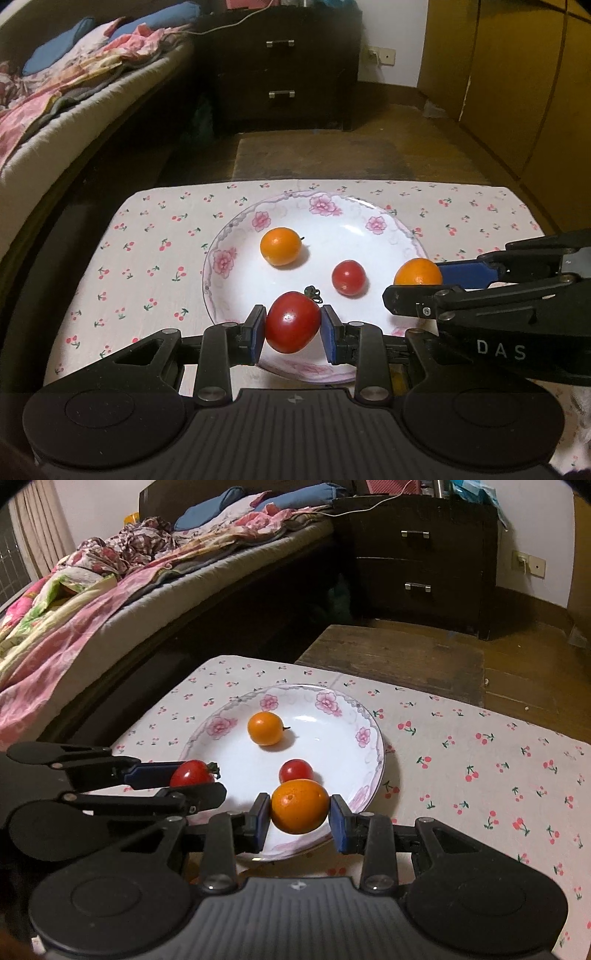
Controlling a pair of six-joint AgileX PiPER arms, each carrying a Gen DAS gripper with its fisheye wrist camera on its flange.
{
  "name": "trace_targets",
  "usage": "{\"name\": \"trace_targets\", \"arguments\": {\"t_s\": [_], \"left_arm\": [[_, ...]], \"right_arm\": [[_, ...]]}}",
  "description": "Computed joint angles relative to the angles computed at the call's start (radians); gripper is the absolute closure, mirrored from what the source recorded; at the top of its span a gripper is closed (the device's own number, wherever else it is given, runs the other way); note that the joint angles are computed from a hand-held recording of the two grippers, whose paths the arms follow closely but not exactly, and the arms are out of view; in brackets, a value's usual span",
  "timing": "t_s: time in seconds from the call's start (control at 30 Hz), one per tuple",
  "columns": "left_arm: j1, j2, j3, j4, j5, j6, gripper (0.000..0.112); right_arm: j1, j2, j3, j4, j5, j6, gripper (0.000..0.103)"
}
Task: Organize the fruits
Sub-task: 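Carry the large red tomato and orange in both tools over the plate, then open both tools to release the tomato and orange into the plate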
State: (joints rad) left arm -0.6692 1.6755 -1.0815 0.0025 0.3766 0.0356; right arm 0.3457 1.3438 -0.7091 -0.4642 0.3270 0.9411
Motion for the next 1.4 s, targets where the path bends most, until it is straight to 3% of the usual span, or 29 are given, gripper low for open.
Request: {"name": "trace_targets", "arguments": {"t_s": [0.17,0.87,1.1,1.4], "left_arm": [[0.003,0.037,-0.027,0.015,0.005,-0.025,0.073],[0.016,0.084,-0.055,-0.009,0.018,-0.022,0.073],[0.018,0.086,-0.066,0.008,0.026,-0.049,0.062],[0.023,0.064,-0.060,-0.010,0.029,-0.036,0.059]], "right_arm": [[-0.048,0.040,-0.003,0.104,-0.056,-0.117,0.065],[-0.061,0.087,-0.003,0.118,-0.094,-0.143,0.064],[-0.063,0.077,0.001,0.089,-0.093,-0.109,0.064],[-0.061,0.057,0.001,0.072,-0.086,-0.087,0.064]]}}
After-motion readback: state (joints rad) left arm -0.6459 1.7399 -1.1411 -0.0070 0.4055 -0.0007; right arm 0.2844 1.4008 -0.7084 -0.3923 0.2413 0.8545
